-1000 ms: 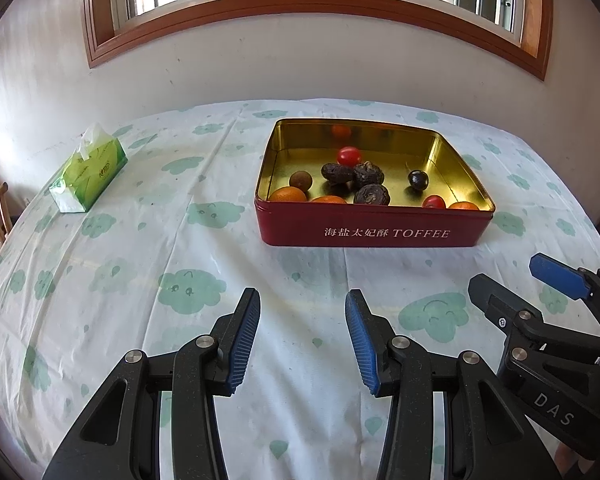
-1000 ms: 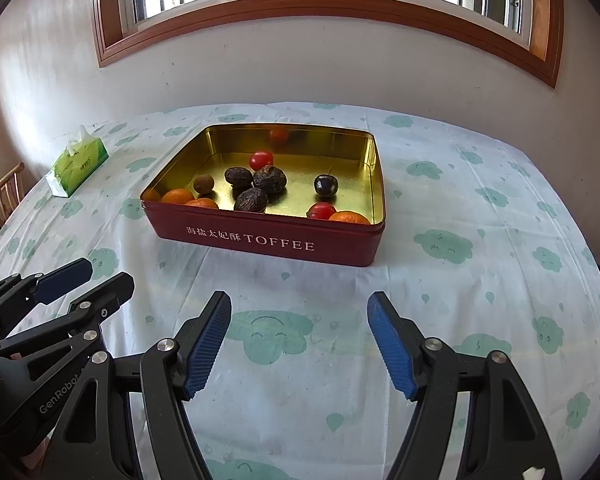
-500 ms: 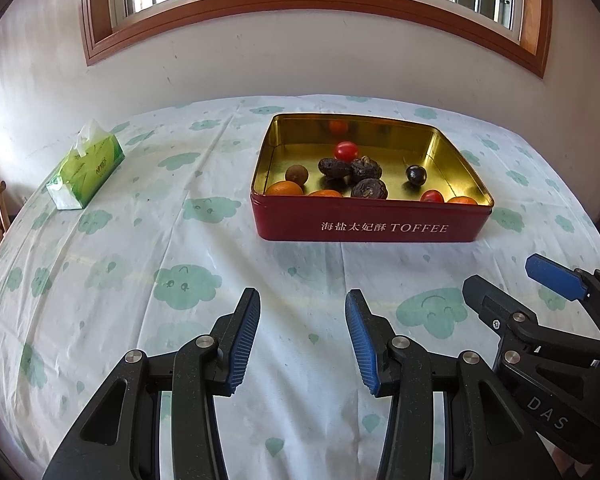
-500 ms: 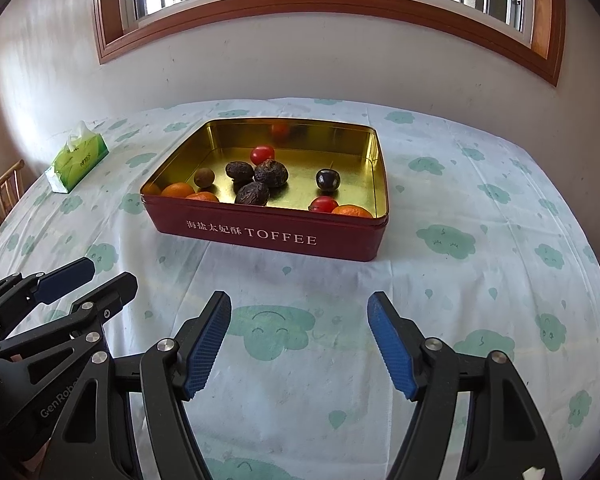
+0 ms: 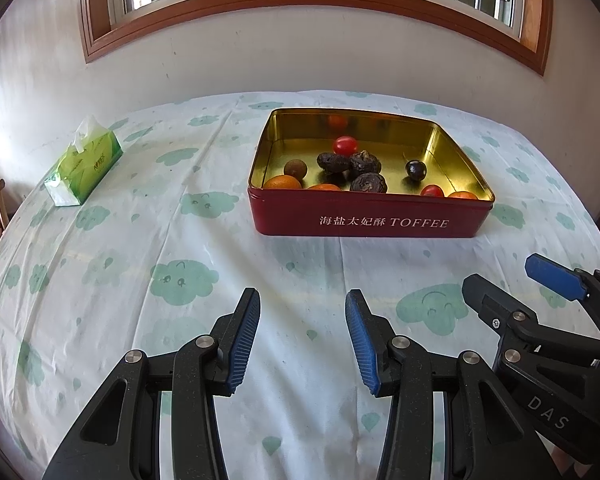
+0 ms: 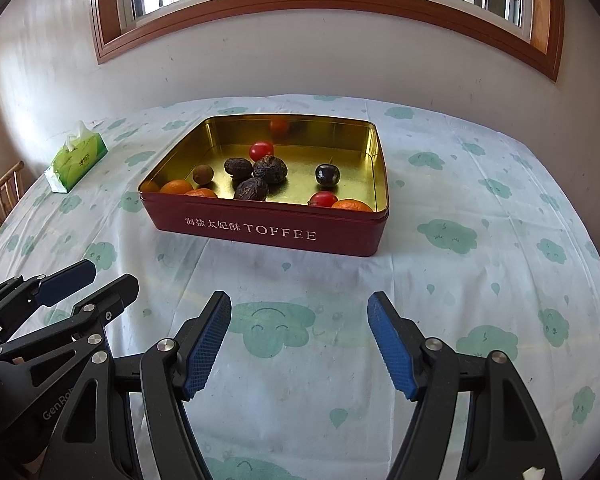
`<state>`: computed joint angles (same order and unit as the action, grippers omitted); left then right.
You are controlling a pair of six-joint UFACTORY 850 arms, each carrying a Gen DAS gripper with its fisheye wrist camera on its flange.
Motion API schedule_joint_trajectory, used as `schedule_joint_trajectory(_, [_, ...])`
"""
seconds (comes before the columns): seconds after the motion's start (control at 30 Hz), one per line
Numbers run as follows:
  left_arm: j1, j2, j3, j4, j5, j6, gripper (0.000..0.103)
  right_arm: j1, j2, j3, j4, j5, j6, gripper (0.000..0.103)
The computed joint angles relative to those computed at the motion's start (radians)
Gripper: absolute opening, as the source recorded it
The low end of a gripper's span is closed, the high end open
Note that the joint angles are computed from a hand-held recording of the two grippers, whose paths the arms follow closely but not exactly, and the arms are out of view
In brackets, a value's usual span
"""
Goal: Organize fruits
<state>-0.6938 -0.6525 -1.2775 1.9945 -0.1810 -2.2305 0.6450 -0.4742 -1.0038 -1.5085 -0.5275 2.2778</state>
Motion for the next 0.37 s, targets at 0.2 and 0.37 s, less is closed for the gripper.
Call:
schedule_joint_trajectory(0.2, [0.001,0.001,0.003,0.035,0.001,-0.034,0.046,0.000,-0.001,0.000,0.001,0.000,0.001,0.068])
schedule_joint_trajectory(0.37, [0.000,0.001,0.001,0.028,0.004,-0.027,0.046,0.002,-0.004,-0.002,0.002,0.000,0.004,0.068])
